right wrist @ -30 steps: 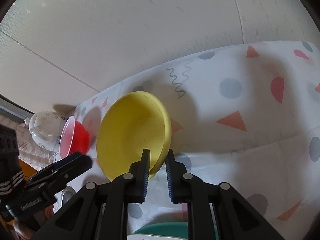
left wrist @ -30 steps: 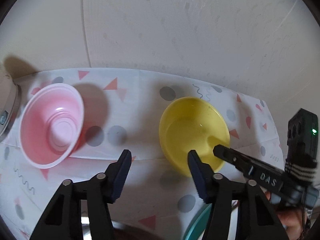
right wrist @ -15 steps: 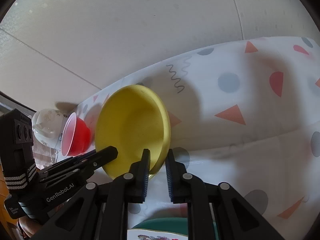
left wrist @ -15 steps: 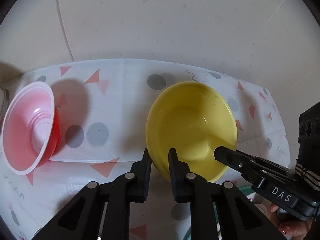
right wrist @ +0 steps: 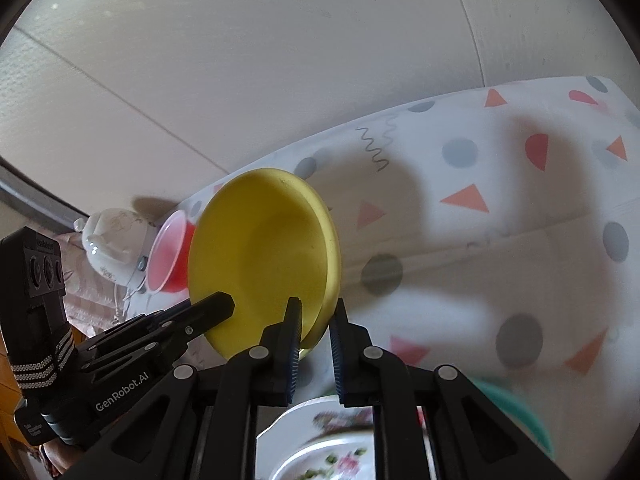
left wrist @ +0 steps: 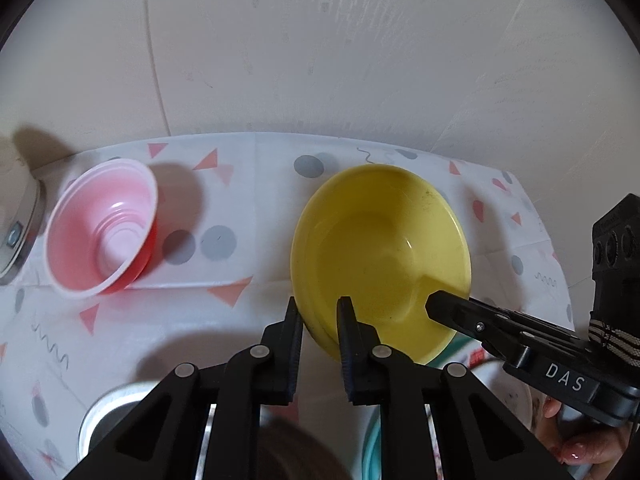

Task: Organize plates and bowls
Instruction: 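Lift the yellow bowl with both grippers and lower it into the steel bowl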

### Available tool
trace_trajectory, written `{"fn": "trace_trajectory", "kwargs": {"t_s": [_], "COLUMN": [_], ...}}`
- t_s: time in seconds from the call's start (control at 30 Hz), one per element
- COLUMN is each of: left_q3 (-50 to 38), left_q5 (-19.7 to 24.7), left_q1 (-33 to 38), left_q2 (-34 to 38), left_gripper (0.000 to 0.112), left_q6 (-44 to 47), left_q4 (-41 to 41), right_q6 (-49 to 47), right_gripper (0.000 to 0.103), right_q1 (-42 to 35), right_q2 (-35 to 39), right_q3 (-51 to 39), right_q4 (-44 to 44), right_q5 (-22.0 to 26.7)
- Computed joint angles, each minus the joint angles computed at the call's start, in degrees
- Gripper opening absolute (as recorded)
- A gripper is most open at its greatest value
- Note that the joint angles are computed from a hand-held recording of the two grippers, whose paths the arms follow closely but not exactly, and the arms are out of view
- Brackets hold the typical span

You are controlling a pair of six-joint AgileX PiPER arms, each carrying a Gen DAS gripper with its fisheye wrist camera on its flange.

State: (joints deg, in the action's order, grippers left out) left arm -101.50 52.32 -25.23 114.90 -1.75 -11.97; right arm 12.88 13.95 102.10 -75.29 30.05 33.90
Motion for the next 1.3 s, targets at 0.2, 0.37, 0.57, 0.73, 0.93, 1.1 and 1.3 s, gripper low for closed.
{"fn": "trace_trajectory", "kwargs": {"t_s": [0.2,0.37,0.57,0.73,0.93,1.1,1.3], "left_q3": [12.32,22.79,32.58,37.06,41.55,45.52,49.51], "left_q5": [-4.98,-9.44,-13.7,-14.57,-15.16,-14.74,-15.12], "left_q1": [1.99,4.04,6.89,9.43,13.29,17.04,20.17], "left_q2": [-9.48,-18.02,-26.17,-29.7,-32.45,-34.01,-34.89], "left_gripper": [0.017,0.017,0.017,0.017,0.017,0.017,0.017], "left_q6": [3.58,7.6,12.84,16.4,21.95,28.16,33.57], "left_q4": [-3.95,-7.86,-12.15,-15.72,-20.06,-25.36,-28.69], "right_q6": [3.77,4.97,10.27,13.79,13.7,13.31,10.63], "right_gripper": [0.014,0.014,0.014,0.014,0.014,0.014,0.014], "right_q1": [3.25,6.02,11.64,15.35,17.75,19.14,20.38], "right_q2": [-4.19,-7.69,-10.67,-10.57,-9.44,-7.72,-5.92], "right_q3": [2.13,5.01,7.16,6.94,6.42,5.03,4.5], "right_q4": [-3.39,-3.63,-7.71,-9.96,-8.77,-7.95,-4.58], "right_q5": [-0.82,-2.53,-5.18,-6.43,-7.38,-7.04,-6.76]}}
